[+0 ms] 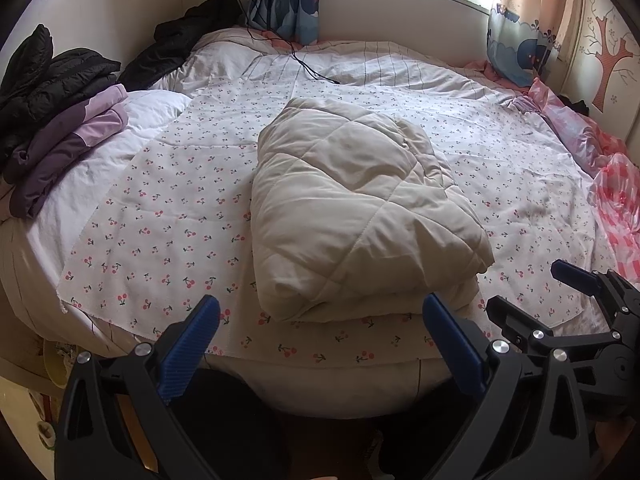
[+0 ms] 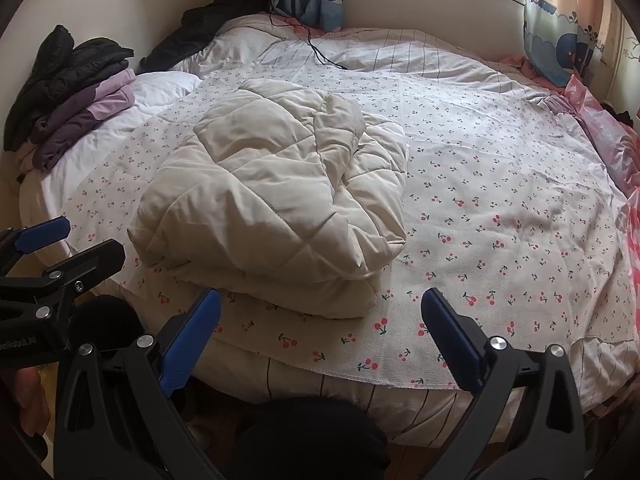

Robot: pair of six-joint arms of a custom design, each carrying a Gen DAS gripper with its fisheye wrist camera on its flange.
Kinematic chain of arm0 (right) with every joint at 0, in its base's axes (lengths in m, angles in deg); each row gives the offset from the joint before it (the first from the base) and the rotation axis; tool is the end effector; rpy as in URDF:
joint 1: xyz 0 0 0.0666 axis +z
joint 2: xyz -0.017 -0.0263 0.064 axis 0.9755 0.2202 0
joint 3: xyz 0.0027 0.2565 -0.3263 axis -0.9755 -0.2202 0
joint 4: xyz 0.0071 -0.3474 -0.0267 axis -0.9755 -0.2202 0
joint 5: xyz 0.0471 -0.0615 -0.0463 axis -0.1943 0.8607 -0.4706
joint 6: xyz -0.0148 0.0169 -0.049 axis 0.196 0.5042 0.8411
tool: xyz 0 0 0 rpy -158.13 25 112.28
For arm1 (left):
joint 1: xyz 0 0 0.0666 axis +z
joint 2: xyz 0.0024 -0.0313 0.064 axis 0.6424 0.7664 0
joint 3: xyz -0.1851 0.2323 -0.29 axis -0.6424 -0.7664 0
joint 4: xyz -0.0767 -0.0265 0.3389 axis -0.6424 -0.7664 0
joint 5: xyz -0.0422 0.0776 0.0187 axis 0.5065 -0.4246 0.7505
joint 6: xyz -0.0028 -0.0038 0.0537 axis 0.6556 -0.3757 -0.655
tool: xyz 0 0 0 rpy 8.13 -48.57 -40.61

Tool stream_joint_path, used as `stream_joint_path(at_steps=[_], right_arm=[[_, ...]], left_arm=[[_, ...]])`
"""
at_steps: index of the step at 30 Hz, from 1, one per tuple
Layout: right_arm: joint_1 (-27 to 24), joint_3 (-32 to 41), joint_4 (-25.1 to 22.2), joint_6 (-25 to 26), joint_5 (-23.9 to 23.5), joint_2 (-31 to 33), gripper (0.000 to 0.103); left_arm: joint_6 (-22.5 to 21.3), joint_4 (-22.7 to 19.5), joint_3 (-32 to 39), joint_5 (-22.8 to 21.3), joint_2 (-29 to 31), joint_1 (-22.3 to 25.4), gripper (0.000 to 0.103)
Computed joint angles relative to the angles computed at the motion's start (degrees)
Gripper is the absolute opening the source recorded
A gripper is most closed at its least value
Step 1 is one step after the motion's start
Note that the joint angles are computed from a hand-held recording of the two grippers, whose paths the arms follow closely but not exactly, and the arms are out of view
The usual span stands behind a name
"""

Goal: Fold large clothes

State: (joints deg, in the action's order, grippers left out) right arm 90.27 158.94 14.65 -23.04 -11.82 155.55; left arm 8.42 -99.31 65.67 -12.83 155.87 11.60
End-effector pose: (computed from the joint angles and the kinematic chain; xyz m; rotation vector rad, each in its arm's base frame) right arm 0.5214 0.1162 0.4485 0.0697 2.3338 0.1171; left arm 0.5090 -0.2718 0.4698 0.3783 2.4325 -0.1735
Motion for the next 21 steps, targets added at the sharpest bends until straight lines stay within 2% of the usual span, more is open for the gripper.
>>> stream_joint_path(at_steps=[21], right_arm=[[0.2, -0.3, 0.2, -0.2, -0.4, 0.0, 0.097]], left_arm=[[0.4, -0.2, 0.0, -0.9, 0.1, -0.4, 0.097]])
